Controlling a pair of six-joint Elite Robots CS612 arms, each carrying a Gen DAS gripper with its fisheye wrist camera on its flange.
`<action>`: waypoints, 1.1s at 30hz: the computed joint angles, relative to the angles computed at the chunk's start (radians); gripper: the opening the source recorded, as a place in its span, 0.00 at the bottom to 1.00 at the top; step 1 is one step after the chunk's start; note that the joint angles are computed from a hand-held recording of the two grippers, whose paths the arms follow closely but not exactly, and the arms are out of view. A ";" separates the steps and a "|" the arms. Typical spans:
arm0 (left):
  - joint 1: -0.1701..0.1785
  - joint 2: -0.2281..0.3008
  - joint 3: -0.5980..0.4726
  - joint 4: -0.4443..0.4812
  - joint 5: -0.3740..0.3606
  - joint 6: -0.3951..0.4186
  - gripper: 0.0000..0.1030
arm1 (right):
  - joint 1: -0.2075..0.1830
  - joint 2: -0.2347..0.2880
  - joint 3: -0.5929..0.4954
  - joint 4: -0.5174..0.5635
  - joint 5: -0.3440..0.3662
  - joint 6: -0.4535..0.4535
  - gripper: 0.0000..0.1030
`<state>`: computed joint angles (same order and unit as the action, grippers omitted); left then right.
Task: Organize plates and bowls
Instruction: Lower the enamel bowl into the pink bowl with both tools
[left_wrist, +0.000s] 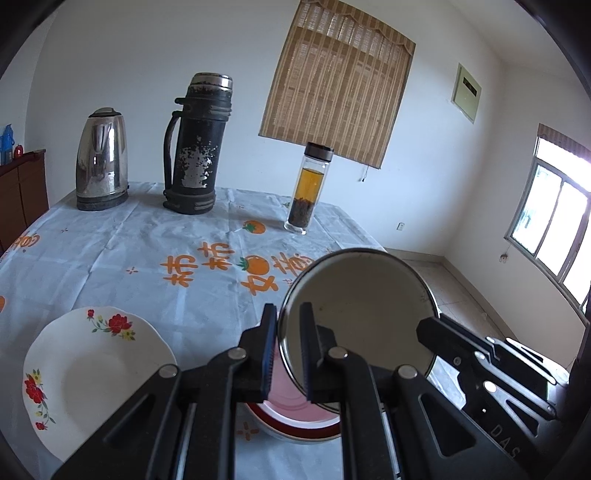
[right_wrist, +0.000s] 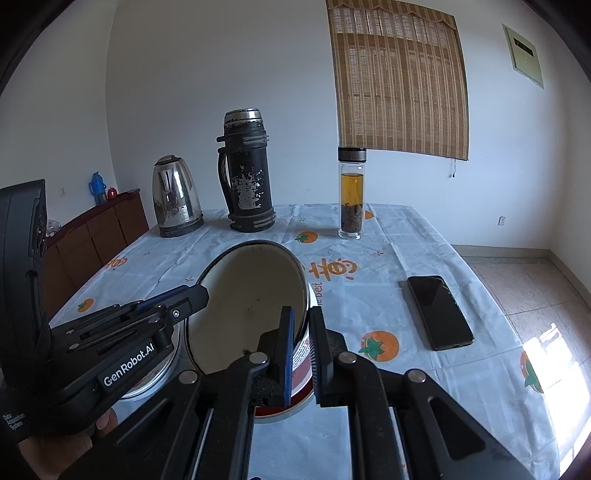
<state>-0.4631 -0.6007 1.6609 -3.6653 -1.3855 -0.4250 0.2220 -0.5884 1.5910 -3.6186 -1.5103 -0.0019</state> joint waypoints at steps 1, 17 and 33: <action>0.001 0.000 0.000 0.000 0.000 -0.003 0.09 | 0.001 0.001 -0.002 0.003 0.001 0.000 0.09; 0.018 -0.001 -0.001 0.005 -0.004 -0.042 0.09 | 0.012 0.007 -0.023 0.040 0.010 -0.013 0.10; 0.027 0.008 -0.020 0.053 -0.020 -0.054 0.09 | 0.005 0.024 -0.053 0.154 0.041 0.016 0.12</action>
<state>-0.4359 -0.5928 1.6404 -3.6119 -1.4053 -0.4785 0.2266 -0.5643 1.5375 -3.4646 -1.4689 0.0138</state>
